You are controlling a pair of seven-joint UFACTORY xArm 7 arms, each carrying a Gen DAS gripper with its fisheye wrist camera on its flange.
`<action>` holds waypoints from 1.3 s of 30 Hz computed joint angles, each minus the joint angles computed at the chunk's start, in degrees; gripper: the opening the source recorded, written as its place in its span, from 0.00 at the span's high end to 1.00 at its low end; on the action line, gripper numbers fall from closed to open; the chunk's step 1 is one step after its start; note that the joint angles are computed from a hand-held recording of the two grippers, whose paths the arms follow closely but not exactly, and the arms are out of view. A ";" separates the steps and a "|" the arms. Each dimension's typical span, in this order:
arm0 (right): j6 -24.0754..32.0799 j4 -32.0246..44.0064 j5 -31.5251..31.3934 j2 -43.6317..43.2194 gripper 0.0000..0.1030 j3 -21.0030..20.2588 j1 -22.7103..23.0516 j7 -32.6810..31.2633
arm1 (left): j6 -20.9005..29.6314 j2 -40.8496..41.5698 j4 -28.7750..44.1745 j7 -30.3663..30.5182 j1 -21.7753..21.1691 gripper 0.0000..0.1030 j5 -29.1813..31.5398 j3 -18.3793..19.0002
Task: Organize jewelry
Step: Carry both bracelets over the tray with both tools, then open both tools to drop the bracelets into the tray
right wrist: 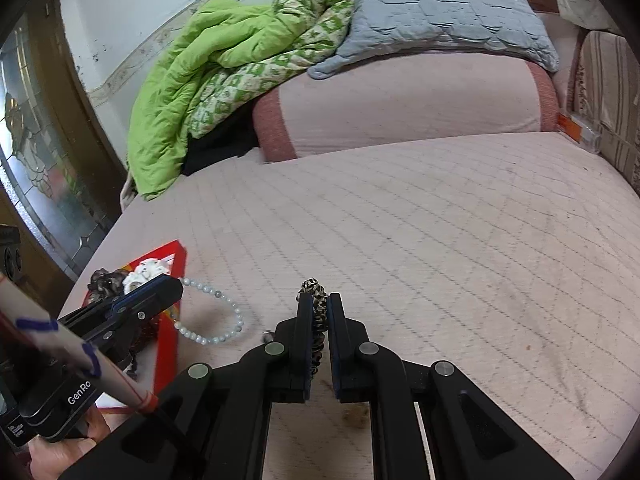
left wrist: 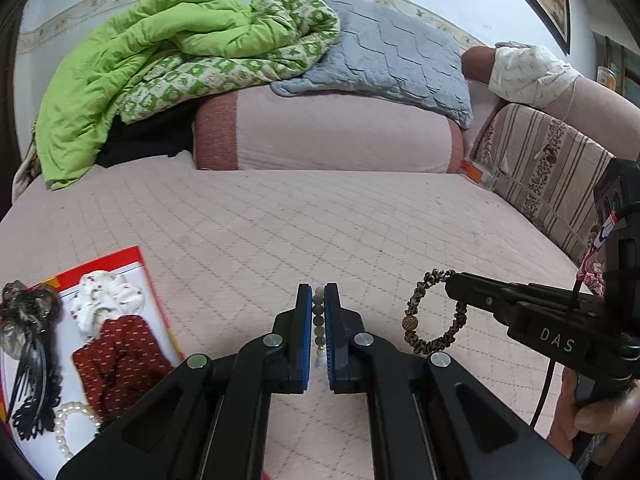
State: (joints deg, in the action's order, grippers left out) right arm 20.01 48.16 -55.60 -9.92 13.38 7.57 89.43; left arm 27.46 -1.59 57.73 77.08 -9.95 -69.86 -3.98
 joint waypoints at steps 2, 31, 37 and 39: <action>-0.14 1.10 -0.57 1.12 0.92 0.35 0.32 0.28 | 0.10 -0.23 -0.12 -0.09 0.40 0.95 0.19 0.39; -8.17 23.87 0.30 24.45 0.92 -7.30 20.58 -6.53 | 3.91 -3.92 -3.75 -6.34 14.64 0.95 7.64 10.90; -11.51 28.00 10.36 30.48 0.92 -5.34 21.63 -16.91 | 4.00 -1.24 -2.74 -10.70 17.64 0.95 12.67 11.34; -12.37 29.18 14.88 32.60 0.92 -3.15 20.72 -21.69 | 3.87 -0.37 -2.31 -11.88 18.39 0.95 14.15 11.10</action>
